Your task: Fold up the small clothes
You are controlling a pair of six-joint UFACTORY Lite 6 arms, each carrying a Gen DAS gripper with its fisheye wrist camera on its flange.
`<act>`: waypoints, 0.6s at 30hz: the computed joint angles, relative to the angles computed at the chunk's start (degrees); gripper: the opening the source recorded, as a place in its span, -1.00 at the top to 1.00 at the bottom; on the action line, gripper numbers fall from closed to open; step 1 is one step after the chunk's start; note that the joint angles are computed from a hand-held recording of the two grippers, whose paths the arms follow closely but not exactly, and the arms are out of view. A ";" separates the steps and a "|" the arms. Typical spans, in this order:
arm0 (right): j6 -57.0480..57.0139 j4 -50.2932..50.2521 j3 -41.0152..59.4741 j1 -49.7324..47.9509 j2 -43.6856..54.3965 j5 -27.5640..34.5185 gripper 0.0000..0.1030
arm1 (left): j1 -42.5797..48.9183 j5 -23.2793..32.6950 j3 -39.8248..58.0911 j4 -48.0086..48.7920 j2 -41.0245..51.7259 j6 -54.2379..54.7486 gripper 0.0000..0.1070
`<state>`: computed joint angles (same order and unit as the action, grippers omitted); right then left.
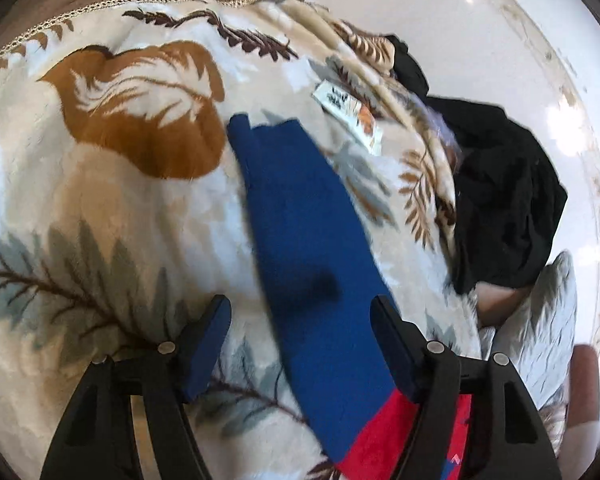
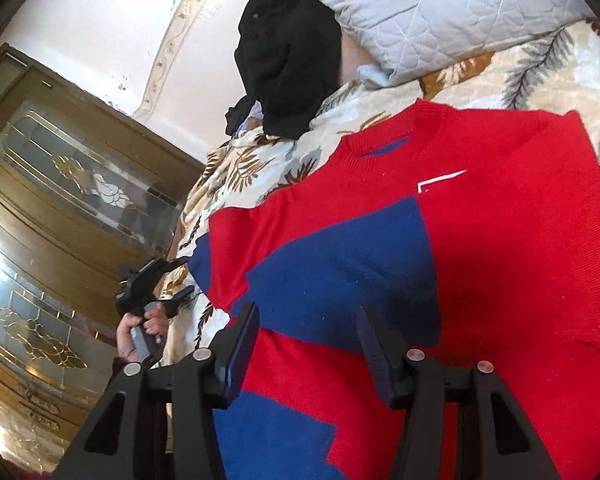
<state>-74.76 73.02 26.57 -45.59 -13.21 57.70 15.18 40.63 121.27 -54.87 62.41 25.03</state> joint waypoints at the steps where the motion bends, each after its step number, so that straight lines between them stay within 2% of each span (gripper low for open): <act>1: -0.38 0.53 0.06 0.17 0.51 -0.17 -0.07 | -0.23 -0.10 1.83 0.09 1.10 -0.01 -0.36; 5: -1.24 2.87 0.09 1.79 2.36 -1.43 -0.07 | -1.24 -1.93 8.38 0.43 5.58 -0.82 -0.31; 7: -1.33 3.35 -0.05 2.21 2.74 -2.10 -0.07 | -1.69 -1.68 12.59 2.77 7.99 -3.04 0.30; 10: -1.59 3.27 0.03 1.20 3.26 -1.62 -0.07 | -1.29 -0.53 14.61 -1.99 10.29 -0.55 0.78; 12: -1.57 3.28 0.17 0.39 2.84 -1.34 -0.07 | -2.16 -3.01 10.99 -1.64 7.75 0.63 0.80; 14: -1.43 2.98 0.20 -1.08 2.14 -0.52 -0.07 | -3.67 -7.65 2.31 -3.86 1.20 6.77 0.82; 18: -0.60 2.45 0.18 -4.48 -0.07 0.94 -0.07 | -8.15 -13.36 -12.20 -6.38 -12.64 15.85 0.83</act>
